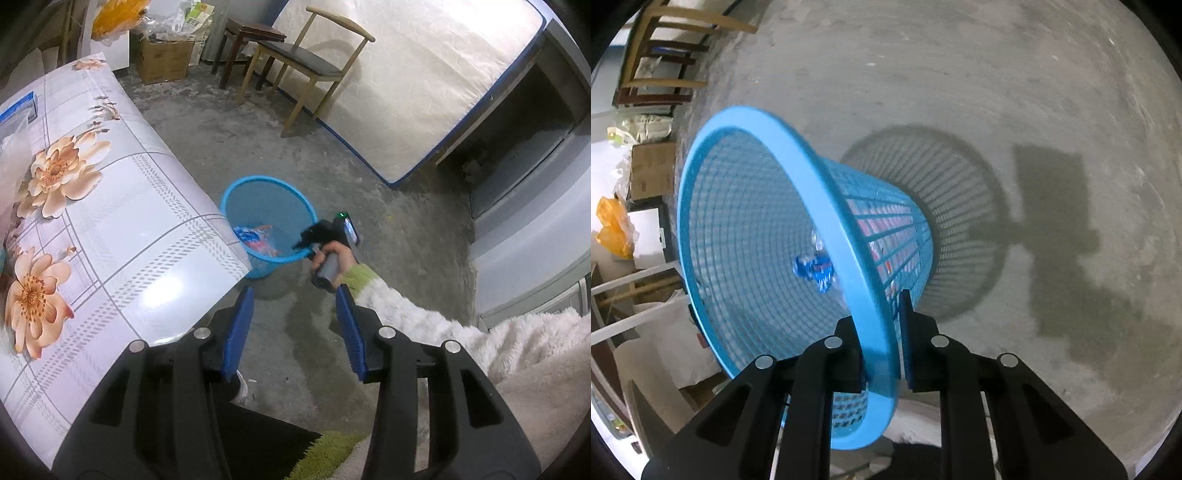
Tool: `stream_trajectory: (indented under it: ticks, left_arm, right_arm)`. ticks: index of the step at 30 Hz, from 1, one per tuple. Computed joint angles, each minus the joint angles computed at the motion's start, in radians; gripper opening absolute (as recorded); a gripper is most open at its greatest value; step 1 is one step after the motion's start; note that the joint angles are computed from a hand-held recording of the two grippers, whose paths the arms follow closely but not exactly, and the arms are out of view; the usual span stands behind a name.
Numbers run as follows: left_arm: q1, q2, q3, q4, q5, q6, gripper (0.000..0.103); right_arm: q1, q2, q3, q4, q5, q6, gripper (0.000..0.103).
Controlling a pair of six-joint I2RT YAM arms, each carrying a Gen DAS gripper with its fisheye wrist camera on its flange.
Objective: Collect trash
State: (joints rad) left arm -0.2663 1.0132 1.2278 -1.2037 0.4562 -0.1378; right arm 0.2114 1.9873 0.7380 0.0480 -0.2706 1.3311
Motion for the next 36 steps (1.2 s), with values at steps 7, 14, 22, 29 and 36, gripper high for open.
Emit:
stream_trajectory:
  ticks: [7,14,22,29,36]
  left_arm:
    - [0.034,-0.004,-0.019,0.003,0.021,0.024,0.042]
    - [0.111,-0.014,-0.033,-0.006,0.065,0.055,0.043]
    - [0.183,-0.045,0.002,-0.039,0.099,0.099,0.044]
    - [0.388,-0.093,0.07,-0.125,0.122,0.208,0.052]
    - [0.824,-0.088,0.175,-0.329,0.243,0.509,0.063]
  right_arm:
    - [-0.021,0.059,0.137,-0.086,0.086,-0.061,0.014]
    - [-0.046,0.005,0.148,-0.11,0.074,-0.169,0.047]
    - [-0.015,-0.446,-0.075,-0.227,0.164,-0.186,0.062]
    - [0.356,-0.838,0.139,-0.755,0.453,-0.211,0.078]
    - [0.846,-0.692,0.647,-1.163,0.859,-0.127,0.094]
